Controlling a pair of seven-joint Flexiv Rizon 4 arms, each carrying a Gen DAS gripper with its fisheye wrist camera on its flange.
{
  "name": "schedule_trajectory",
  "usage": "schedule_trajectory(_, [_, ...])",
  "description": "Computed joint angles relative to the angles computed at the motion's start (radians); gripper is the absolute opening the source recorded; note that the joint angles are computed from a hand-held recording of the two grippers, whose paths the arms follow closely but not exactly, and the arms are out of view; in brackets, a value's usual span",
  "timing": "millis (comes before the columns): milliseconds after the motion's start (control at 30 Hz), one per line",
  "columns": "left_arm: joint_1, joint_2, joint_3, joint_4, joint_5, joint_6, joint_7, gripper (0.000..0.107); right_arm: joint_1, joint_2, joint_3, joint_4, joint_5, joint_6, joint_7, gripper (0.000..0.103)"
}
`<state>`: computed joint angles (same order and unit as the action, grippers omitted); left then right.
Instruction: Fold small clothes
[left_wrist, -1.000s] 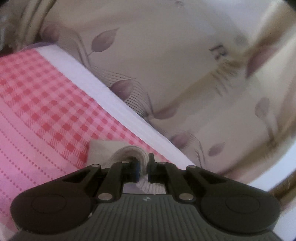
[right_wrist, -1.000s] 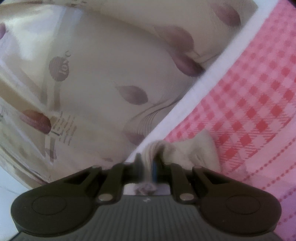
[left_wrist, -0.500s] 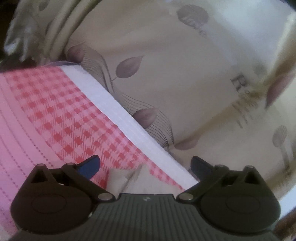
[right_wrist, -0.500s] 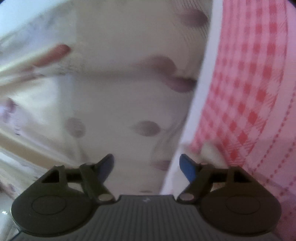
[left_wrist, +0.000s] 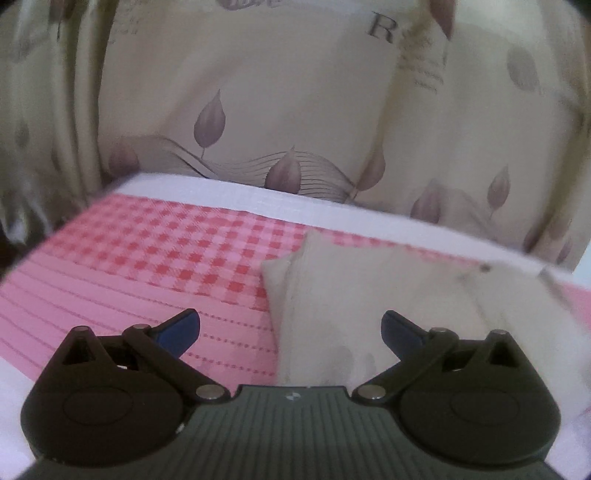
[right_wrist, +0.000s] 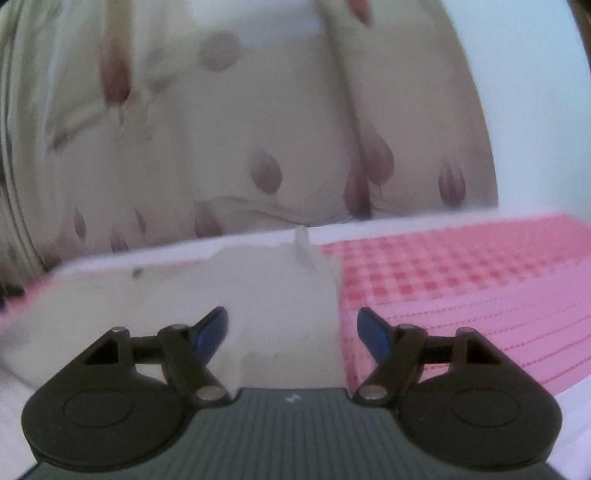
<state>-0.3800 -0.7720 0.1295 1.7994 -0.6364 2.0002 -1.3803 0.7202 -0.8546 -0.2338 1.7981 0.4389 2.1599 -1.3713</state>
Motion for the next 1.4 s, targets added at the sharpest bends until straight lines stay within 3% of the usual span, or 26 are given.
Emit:
schedule_trajectory(67, [-0.082,-0.019,0.083,-0.018,-0.064,-0.022,0.042,0.103,0.113,-0.014,-0.124,-0.016,0.087,-0.078,-0.035,0.077])
schedule_trajectory(133, [-0.167,-0.047,0.168,-0.035,-0.137,-0.028,0.088,0.103,0.168,-0.021,-0.199,-0.018,0.1,-0.16,-0.02,0.077])
schedule_trajectory(300, [-0.291,-0.104,0.295,-0.078,-0.283,-0.061,0.196,0.103,0.155,-0.008,-0.201,0.0,0.021,-0.229,0.04,0.077])
schedule_trajectory(500, [-0.362,-0.135,0.382,-0.094,-0.351,-0.105,0.241,0.103,0.152,-0.003,-0.212,0.022,-0.064,-0.259,0.109,0.085])
schedule_trajectory(633, [-0.392,-0.161,0.44,-0.106,-0.346,-0.139,0.214,0.103,0.135,0.001,-0.205,0.025,-0.112,-0.277,0.172,0.099])
schedule_trajectory(733, [-0.41,-0.176,0.484,-0.11,-0.325,-0.169,0.179,0.103,0.113,0.008,-0.188,0.03,-0.156,-0.279,0.21,0.102])
schedule_trajectory(1033, [-0.415,-0.19,0.536,-0.119,-0.226,-0.223,0.08,0.103,0.161,-0.009,-0.261,0.059,-0.229,-0.277,0.309,0.103])
schedule_trajectory(1300, [-0.416,-0.202,0.579,-0.128,-0.138,-0.255,-0.008,0.103,0.145,-0.005,-0.248,0.067,-0.244,-0.253,0.334,0.103])
schedule_trajectory(1400, [-0.408,-0.212,0.586,-0.133,-0.102,-0.242,-0.044,0.103,0.206,-0.029,-0.312,0.076,-0.196,-0.236,0.347,0.103])
